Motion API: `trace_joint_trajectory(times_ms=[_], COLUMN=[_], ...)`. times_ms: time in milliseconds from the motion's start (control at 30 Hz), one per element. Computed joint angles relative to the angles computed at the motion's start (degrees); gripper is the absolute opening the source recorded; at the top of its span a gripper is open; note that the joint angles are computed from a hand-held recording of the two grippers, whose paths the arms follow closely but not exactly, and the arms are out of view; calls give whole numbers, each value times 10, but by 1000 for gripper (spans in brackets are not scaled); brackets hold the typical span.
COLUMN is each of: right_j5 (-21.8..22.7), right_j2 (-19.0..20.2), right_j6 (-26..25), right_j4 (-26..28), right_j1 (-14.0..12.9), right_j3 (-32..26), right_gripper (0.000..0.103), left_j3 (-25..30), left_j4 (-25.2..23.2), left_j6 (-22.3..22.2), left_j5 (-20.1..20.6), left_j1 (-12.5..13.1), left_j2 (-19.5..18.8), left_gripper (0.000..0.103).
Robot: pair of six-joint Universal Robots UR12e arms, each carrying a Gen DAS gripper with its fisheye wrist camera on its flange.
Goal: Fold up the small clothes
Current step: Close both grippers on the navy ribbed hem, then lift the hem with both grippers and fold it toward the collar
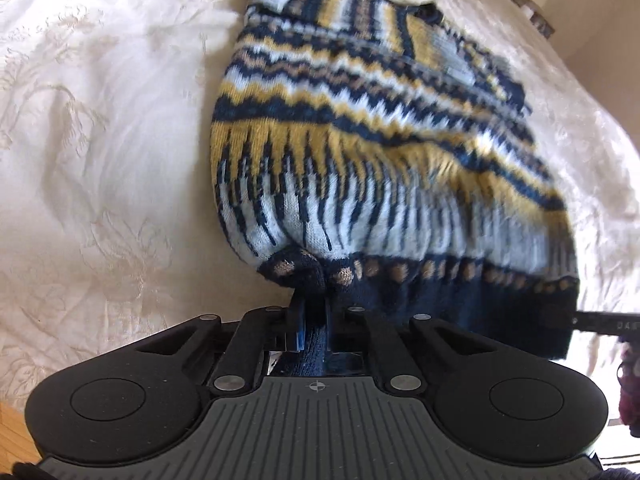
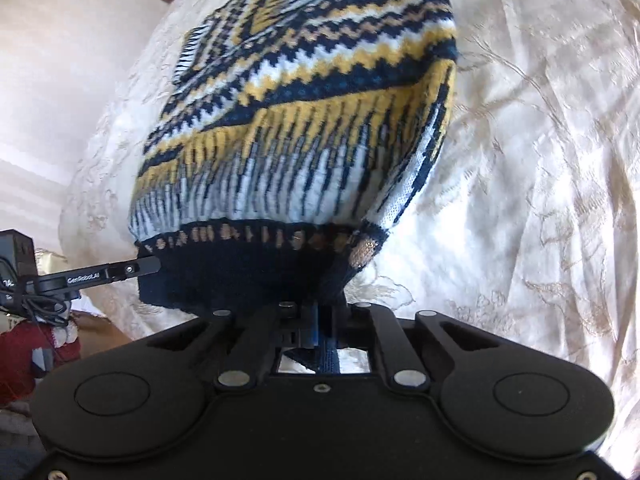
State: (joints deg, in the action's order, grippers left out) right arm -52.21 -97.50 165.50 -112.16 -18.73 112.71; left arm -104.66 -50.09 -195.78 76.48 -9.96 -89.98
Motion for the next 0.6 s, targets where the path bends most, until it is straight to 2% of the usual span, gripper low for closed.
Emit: trace_joint_trajectory(times_ms=[100,233,400,600], right_j5=[38,79,127,135], right_j2=[-2,4,37,103], right_j6=[-29,-16,56,142], right_j4=[25,8,-83,-187], right_j1=[-11,-23,-24,-6], right_j3=[-17,-34,-60,-116], right_gripper=[12,12,12,13], left_j3=[6,26,65,116], left_j4=[21,56,94,152], left_j6=[-36,-79,-113,-148], left_j5=[-14,-13,4,36], left_j1=[6,9,7,4], left_j2=[9,7,-21,-70], left_gripper=[8,8,8,8])
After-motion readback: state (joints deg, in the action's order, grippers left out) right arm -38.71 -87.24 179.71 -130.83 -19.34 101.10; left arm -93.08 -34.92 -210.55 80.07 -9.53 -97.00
